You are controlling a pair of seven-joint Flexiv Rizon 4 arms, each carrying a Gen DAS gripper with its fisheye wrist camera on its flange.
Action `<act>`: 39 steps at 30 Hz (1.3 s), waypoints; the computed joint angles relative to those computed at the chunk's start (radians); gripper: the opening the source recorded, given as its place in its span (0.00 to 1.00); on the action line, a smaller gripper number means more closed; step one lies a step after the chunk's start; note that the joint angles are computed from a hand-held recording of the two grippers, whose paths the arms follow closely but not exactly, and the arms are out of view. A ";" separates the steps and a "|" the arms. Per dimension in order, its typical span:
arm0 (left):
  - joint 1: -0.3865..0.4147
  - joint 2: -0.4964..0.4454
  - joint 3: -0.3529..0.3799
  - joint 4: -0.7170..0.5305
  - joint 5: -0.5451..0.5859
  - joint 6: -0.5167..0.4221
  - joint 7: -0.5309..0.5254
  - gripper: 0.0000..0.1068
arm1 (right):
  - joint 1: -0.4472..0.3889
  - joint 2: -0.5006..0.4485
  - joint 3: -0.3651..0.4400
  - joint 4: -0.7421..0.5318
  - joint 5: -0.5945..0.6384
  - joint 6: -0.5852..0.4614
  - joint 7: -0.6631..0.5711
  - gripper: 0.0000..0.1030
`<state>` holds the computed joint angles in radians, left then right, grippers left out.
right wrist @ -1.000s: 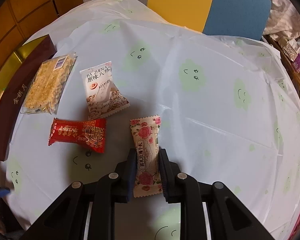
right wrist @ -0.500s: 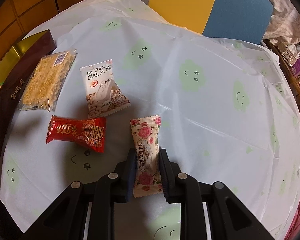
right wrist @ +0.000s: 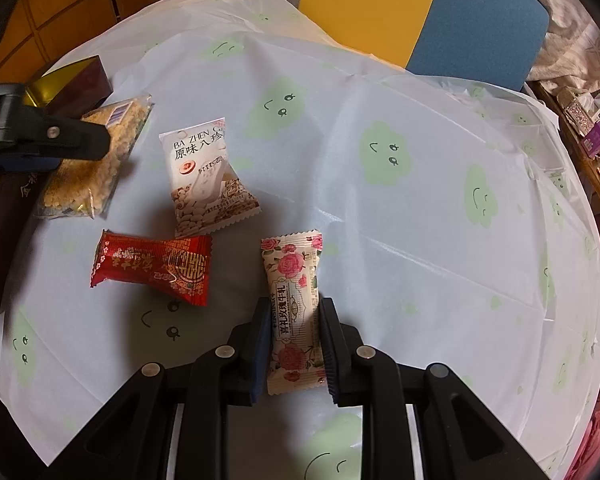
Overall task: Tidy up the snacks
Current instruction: 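Grasp the clear rice-crispy pack with the left gripper while the right gripper holds the pink candy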
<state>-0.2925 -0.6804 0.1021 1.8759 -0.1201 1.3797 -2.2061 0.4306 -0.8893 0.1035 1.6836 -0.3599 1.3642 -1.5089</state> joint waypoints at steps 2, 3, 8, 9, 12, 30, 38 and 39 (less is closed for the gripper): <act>-0.035 -0.013 0.041 -0.034 0.024 -0.036 -0.011 0.81 | 0.000 0.000 0.000 0.001 0.001 0.001 0.000 0.23; -0.053 -0.022 0.064 -0.054 0.042 -0.057 -0.018 0.81 | 0.000 0.000 -0.001 0.000 0.001 0.000 -0.001 0.23; -0.045 -0.028 0.039 -0.039 0.108 0.031 0.015 0.73 | -0.001 -0.001 0.000 -0.002 0.001 -0.001 -0.001 0.23; -0.046 -0.027 0.032 -0.028 0.113 0.055 0.032 0.73 | 0.000 -0.001 -0.002 -0.001 0.001 0.000 0.000 0.23; 0.070 -0.015 -0.119 0.043 0.050 0.176 0.137 0.73 | 0.008 0.000 -0.010 0.004 0.000 0.006 0.007 0.23; 0.025 0.011 -0.015 0.003 -0.069 -0.062 0.046 0.81 | 0.015 0.002 -0.022 0.010 -0.014 0.011 0.022 0.24; -0.094 -0.060 0.132 -0.164 0.135 -0.232 -0.064 0.75 | 0.015 0.003 -0.017 0.010 -0.013 0.007 0.028 0.24; -0.132 -0.068 0.173 -0.181 0.195 -0.246 -0.094 0.72 | 0.013 0.002 -0.014 0.008 -0.012 0.005 0.027 0.24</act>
<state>-0.4248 -0.7487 0.2749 1.6944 0.0744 1.1333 -2.3005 0.4434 -0.8878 0.0894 1.6915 -0.3722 1.3691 -1.4817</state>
